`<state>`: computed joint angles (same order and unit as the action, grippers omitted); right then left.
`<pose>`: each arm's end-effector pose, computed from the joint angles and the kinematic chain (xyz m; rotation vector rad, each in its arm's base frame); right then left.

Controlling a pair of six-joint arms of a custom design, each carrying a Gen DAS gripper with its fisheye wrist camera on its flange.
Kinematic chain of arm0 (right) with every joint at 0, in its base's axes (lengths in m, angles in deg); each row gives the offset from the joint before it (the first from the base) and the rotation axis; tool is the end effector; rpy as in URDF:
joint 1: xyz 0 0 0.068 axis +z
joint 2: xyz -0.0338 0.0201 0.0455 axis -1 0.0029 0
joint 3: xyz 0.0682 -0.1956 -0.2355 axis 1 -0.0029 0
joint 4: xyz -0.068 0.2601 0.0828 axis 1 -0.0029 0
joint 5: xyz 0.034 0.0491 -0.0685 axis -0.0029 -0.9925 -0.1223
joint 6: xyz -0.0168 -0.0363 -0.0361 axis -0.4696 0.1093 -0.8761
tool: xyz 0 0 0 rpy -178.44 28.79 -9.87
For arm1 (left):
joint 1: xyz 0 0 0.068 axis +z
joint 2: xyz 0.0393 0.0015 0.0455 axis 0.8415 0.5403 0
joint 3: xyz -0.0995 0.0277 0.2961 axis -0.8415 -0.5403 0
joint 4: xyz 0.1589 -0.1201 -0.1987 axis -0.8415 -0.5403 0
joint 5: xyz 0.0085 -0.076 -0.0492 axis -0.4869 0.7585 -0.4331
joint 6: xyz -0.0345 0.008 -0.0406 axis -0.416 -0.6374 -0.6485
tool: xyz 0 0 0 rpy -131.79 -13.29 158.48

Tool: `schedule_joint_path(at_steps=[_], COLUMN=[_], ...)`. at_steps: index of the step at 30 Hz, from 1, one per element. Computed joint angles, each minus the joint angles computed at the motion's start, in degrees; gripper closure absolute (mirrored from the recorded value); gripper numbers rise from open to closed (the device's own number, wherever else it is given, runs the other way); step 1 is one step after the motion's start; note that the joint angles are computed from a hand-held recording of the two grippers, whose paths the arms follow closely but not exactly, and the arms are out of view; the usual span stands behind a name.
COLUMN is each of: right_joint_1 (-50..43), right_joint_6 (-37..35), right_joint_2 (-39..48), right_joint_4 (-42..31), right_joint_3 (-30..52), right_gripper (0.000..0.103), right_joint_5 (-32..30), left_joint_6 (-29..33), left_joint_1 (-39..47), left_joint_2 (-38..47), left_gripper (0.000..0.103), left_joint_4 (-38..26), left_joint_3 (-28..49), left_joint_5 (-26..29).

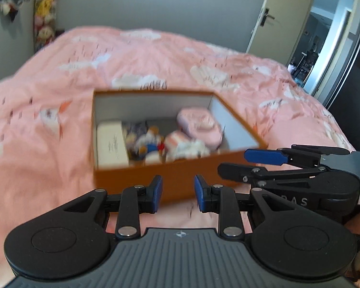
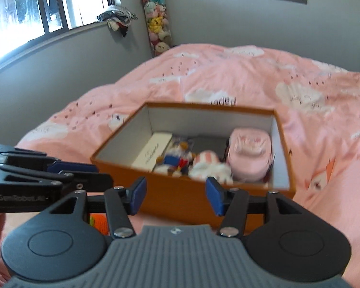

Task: Organize objects
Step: 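Withdraw both tools from the box toward the yellow tape measure and crocheted fruit, then grasp the crocheted fruit with the left tool while the right tool grasps the yellow tape measure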

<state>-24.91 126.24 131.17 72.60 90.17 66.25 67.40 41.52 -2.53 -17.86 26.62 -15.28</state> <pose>0.1409 0.2492 0.2279 -0.0582 2.2403 0.2248 0.2390 -0.0853 0.2393 0.8487 2.2887 -0.6268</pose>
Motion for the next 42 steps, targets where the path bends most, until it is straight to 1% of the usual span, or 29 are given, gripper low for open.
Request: schedule_joint_path(at_steps=[3, 7, 11, 14, 17, 22, 24, 28, 33, 34, 36, 40, 42], right_joint_1=[1.97, 3.56, 4.87, 5.22, 5.13, 3.54, 2.76, 1.60, 0.46, 0.13, -0.55, -1.48, -1.14], right_joint_6=[2.68, 5.67, 4.39, 0.83, -1.80, -6.68, -8.28, -11.59, -14.32, -14.50, -14.12, -12.41, -11.40], right_joint_2=[3.24, 7.65, 12.22, 15.02, 18.15, 21.20, 21.98, 24.01, 26.84, 27.20, 27.80, 27.42, 26.77], right_joint_4=[-1.24, -0.84, 0.33, 2.31, 3.41, 7.08, 7.85, 8.95, 9.23, 9.44, 9.51, 10.36, 8.42], right_joint_3=[0.72, 1.17, 2.36, 3.22, 4.54, 5.06, 5.35, 6.39, 7.90, 8.00, 8.09, 6.90, 7.07], right_gripper=[0.047, 0.047, 0.048, 0.048, 0.048, 0.047, 0.046, 0.043, 0.041, 0.041, 0.042, 0.042, 0.043], right_joint_5=[0.27, -3.05, -5.95, -9.47, -11.92, -15.80, -17.09, -18.40, -18.40, -18.77, -19.73, -21.32, -20.48], left_joint_6=[1.71, 4.05, 5.90, 7.35, 7.45, 7.91, 8.02, 7.48, 7.50, 7.46, 7.44, 6.75, 6.02], left_joint_1=[2.58, 6.12, 8.16, 9.95, 10.72, 10.59, 10.47, 9.97, 10.45, 10.48, 10.51, 10.03, 9.72], left_joint_2=[0.27, 0.44, 2.36, 5.02, 6.11, 4.92, 4.98, 6.91, 8.77, 9.06, 9.55, 10.41, 10.57], left_gripper=[0.071, 0.071, 0.071, 0.071, 0.071, 0.071, 0.068, 0.067, 0.067, 0.066, 0.059, 0.054, 0.052], left_joint_4=[-1.54, -3.79, -5.93, -7.24, -6.04, -3.14, -1.87, -0.09, 1.01, 1.32, 1.78, 3.84, 5.67], left_joint_3=[-1.79, -3.55, -3.90, -3.86, -4.75, -5.98, -6.23, -6.19, -5.95, -5.90, -5.85, -5.94, -6.24], left_joint_5=[0.29, -0.44, -3.69, -5.44, -6.42, -6.71, -7.37, -8.87, -8.48, -8.45, -8.27, -8.88, -9.60])
